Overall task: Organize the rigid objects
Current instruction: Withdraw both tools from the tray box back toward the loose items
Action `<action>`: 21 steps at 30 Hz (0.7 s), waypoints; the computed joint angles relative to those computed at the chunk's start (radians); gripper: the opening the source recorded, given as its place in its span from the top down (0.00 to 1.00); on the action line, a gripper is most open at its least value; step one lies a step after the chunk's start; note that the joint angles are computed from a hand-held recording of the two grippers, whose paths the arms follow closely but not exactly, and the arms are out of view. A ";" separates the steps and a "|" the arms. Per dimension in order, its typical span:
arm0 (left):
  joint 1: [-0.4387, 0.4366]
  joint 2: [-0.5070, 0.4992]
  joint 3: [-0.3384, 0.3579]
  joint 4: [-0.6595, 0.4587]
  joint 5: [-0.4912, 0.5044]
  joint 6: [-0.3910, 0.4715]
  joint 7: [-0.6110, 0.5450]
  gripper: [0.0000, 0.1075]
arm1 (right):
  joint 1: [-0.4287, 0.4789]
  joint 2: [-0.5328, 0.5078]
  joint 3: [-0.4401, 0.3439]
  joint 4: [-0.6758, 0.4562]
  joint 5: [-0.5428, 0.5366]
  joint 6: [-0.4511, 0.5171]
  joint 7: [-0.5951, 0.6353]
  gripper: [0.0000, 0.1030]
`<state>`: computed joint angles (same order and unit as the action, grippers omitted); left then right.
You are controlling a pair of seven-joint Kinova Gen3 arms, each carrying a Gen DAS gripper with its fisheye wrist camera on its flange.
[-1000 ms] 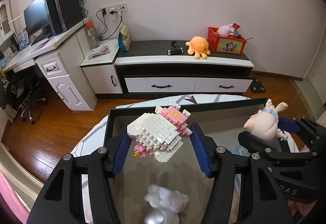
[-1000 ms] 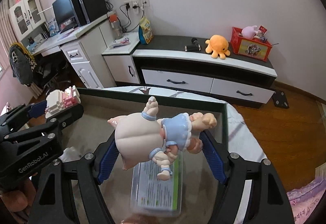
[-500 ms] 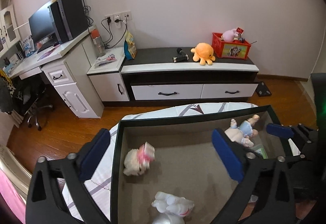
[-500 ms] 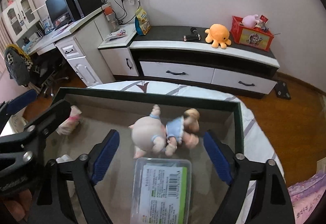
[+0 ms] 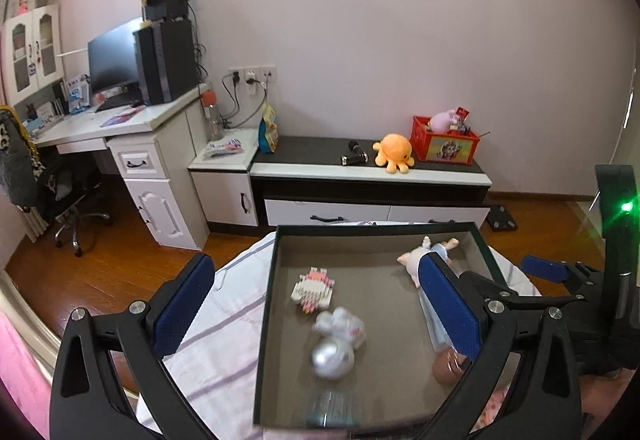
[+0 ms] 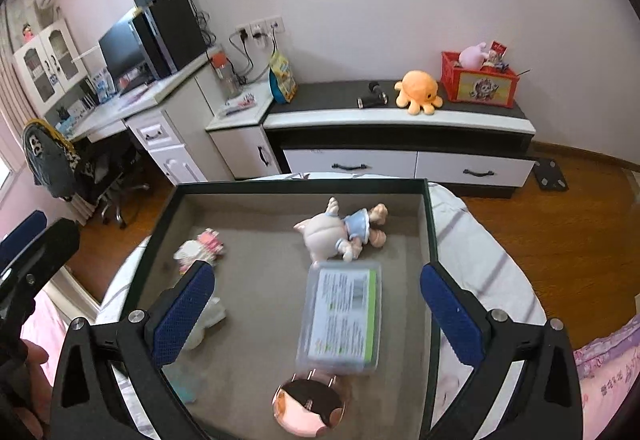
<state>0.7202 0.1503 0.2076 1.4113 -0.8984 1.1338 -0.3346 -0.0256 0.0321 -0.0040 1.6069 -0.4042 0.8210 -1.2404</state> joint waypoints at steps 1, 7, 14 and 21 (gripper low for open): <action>0.017 -0.016 0.006 0.013 -0.012 0.016 0.022 0.04 | 0.006 -0.034 0.002 0.030 -0.021 -0.012 0.018 0.00; 0.092 -0.091 0.101 0.077 -0.096 0.145 0.163 0.04 | -0.019 -0.249 0.052 0.208 -0.047 -0.087 0.060 0.00; 0.184 -0.108 0.214 0.096 -0.169 0.320 0.296 0.04 | -0.073 -0.496 0.123 0.358 0.015 -0.115 0.019 0.00; 0.281 -0.098 0.261 0.114 -0.154 0.434 0.431 0.04 | -0.104 -0.686 0.151 0.451 0.105 -0.096 -0.070 0.00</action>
<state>1.0011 0.0522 0.4688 1.5256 -1.0523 1.5678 0.0964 -0.1293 -0.6538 0.1471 2.0578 -0.2996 0.7246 -1.3100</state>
